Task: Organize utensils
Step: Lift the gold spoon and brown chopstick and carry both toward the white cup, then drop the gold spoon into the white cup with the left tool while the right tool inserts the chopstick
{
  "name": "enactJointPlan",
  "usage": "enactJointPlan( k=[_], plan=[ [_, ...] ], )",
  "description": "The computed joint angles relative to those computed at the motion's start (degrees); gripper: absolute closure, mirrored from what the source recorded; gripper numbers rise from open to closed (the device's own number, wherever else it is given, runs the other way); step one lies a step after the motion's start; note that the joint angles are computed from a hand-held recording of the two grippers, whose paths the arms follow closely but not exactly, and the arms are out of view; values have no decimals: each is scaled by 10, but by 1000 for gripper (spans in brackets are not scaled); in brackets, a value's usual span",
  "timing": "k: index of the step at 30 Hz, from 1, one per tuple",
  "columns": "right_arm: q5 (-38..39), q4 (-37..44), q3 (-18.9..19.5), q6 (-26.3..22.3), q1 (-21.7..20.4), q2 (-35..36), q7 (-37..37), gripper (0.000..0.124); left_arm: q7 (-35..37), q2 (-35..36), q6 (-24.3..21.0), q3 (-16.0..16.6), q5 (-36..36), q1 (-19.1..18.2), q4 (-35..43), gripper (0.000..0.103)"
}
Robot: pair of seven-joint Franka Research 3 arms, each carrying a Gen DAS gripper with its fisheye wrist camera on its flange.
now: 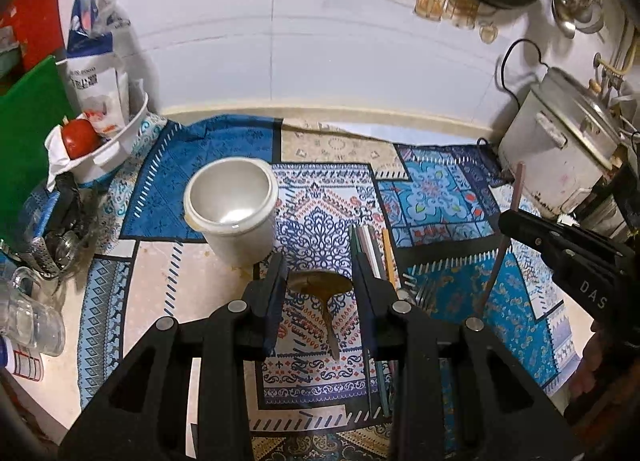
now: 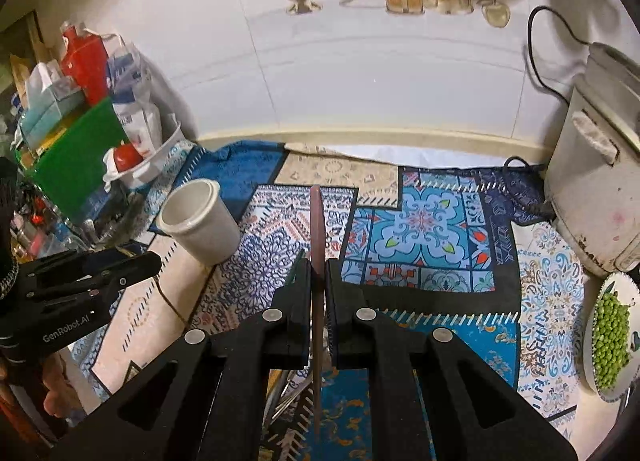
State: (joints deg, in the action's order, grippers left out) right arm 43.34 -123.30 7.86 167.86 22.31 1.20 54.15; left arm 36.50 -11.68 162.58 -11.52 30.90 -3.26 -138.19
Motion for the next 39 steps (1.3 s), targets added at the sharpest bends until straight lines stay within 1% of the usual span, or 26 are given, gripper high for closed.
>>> enactJointPlan(
  k=[3, 9, 15, 18, 22, 26, 32, 39],
  plan=[
    [17, 2, 1, 9, 2, -6, -16, 118, -15, -9, 3, -5, 11, 5, -1, 71],
    [67, 23, 2, 20, 6, -6, -74, 118, -39, -20, 7, -11, 37, 17, 9, 71],
    [119, 62, 8, 21, 9, 6, -138, 118, -60, -27, 5, -14, 69, 31, 27, 71],
    [148, 88, 14, 18, 9, 16, -172, 118, -74, -32, -4, -18, 91, 40, 38, 71],
    [175, 128, 24, 14, 9, 35, -206, 118, -80, -39, -6, -13, 104, 47, 49, 71],
    [190, 174, 36, 3, 8, 60, -235, 118, -90, -40, -14, -12, 121, 60, 65, 71],
    [202, 242, 55, -18, 1, 101, -266, 118, -113, -40, -39, -13, 157, 75, 89, 71],
    [187, 316, 76, -43, 3, 153, -269, 118, -132, -30, -60, -4, 182, 82, 105, 71]
  ],
)
